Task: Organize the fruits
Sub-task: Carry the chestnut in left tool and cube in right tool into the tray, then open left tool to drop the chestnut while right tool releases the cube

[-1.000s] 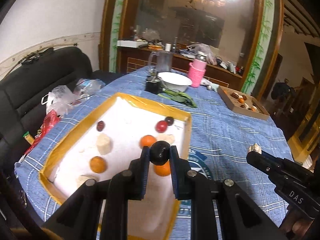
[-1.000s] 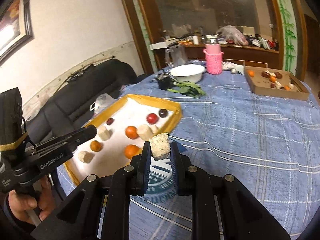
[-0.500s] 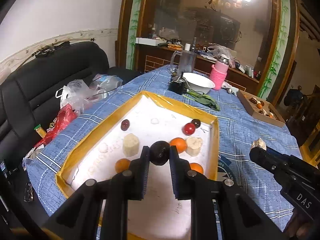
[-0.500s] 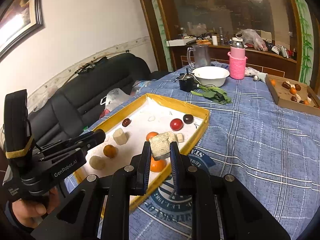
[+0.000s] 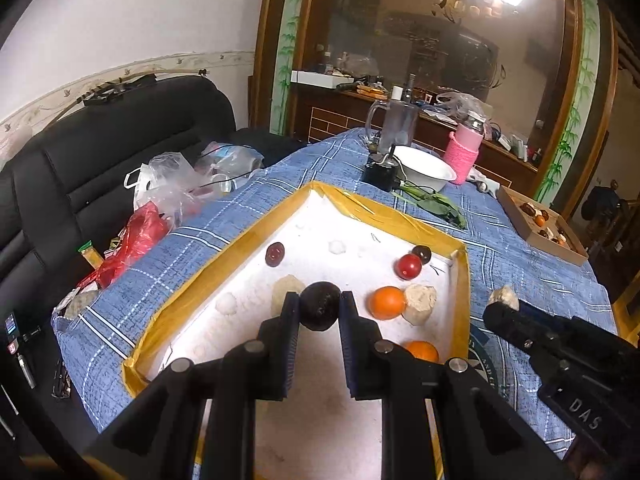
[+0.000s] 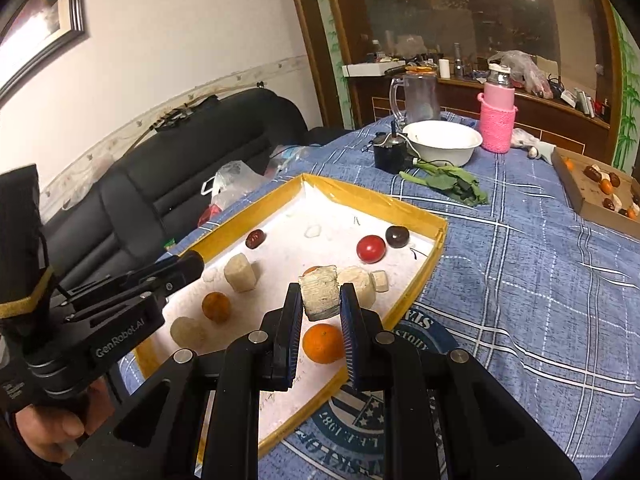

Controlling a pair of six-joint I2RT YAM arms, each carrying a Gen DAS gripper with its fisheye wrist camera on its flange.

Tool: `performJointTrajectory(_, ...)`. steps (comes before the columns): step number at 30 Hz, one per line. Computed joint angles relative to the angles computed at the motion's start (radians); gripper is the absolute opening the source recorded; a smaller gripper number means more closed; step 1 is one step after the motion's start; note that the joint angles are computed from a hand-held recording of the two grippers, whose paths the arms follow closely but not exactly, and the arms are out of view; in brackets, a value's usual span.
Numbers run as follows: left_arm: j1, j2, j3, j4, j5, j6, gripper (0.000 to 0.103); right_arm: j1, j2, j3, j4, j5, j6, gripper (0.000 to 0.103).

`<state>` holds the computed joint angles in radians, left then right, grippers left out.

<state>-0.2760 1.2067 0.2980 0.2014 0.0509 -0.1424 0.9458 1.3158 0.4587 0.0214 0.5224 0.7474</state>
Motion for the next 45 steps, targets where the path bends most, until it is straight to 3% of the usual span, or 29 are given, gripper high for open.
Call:
performJointTrajectory(22,0.04,0.257,0.11,0.07,-0.043,0.002,0.022,-0.167,0.202,0.079,0.13,-0.153,-0.127,0.018)
performJointTrajectory(45,0.022,0.42,0.234,0.035,-0.121,-0.022,0.022,-0.314,0.411,0.214,0.166,-0.304,-0.254,0.018)
